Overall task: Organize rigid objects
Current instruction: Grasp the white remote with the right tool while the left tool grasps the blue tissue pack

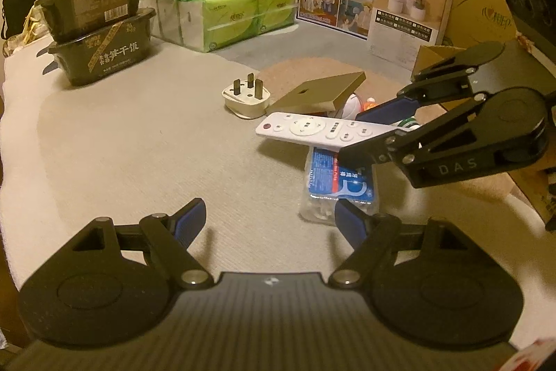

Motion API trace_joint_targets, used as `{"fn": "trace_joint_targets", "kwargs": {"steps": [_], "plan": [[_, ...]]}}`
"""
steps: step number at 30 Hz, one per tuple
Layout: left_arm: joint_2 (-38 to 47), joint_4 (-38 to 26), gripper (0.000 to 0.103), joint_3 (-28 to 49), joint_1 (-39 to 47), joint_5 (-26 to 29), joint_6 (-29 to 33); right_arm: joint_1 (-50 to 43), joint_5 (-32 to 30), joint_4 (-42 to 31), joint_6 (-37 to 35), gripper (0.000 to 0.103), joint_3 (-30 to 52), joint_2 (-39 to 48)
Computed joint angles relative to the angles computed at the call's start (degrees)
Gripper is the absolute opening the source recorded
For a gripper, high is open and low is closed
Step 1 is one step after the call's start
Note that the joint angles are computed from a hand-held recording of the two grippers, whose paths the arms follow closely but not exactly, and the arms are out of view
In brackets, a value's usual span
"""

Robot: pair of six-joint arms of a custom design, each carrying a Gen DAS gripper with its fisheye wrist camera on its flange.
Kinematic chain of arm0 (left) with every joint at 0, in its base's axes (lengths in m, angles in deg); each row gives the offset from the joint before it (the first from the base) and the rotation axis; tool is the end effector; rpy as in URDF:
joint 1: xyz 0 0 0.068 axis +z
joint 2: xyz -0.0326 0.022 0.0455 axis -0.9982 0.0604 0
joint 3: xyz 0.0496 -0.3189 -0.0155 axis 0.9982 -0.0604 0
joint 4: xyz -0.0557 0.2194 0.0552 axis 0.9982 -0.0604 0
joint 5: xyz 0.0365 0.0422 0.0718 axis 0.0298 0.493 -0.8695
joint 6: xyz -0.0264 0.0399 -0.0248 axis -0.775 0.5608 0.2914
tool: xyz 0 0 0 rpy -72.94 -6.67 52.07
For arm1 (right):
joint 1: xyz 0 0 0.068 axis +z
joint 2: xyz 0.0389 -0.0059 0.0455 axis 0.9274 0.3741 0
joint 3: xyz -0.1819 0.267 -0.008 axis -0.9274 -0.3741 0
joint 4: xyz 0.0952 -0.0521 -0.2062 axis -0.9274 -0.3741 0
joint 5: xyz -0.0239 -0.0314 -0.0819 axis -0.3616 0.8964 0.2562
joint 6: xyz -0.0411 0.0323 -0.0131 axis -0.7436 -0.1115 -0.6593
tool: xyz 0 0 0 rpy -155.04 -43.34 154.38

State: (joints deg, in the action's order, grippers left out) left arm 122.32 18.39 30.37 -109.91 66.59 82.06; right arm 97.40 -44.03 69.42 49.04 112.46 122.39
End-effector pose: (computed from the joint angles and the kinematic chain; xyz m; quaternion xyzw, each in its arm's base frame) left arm 0.2738 -0.1268 0.0954 0.3021 0.8644 -0.1476 0.3737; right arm 0.2680 0.1486 0.0888 -0.2009 0.9027 0.0831 0.3713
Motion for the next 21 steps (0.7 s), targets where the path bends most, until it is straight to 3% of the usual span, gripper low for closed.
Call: {"fn": "trace_joint_targets", "kwargs": {"steps": [5,12,16,21], "plan": [[-0.1,0.4,0.079,0.0,-0.5,1.3,-0.2,1.9,3.1,2.2,1.7,0.039,-2.5,-1.0],[0.5,0.4,0.079,1.4,-3.6,1.3,-1.4,5.6,9.5,12.7,6.2,0.039,-13.4,-5.0],[1.8,0.5,0.079,3.4,-6.5,-0.6,-2.5,7.3,15.2,17.7,12.3,0.039,-19.9,-6.7],[3.5,-1.2,0.07,6.5,-9.9,-3.8,-2.4,9.0,21.4,21.1,20.6,0.039,-25.4,-6.2]]}}
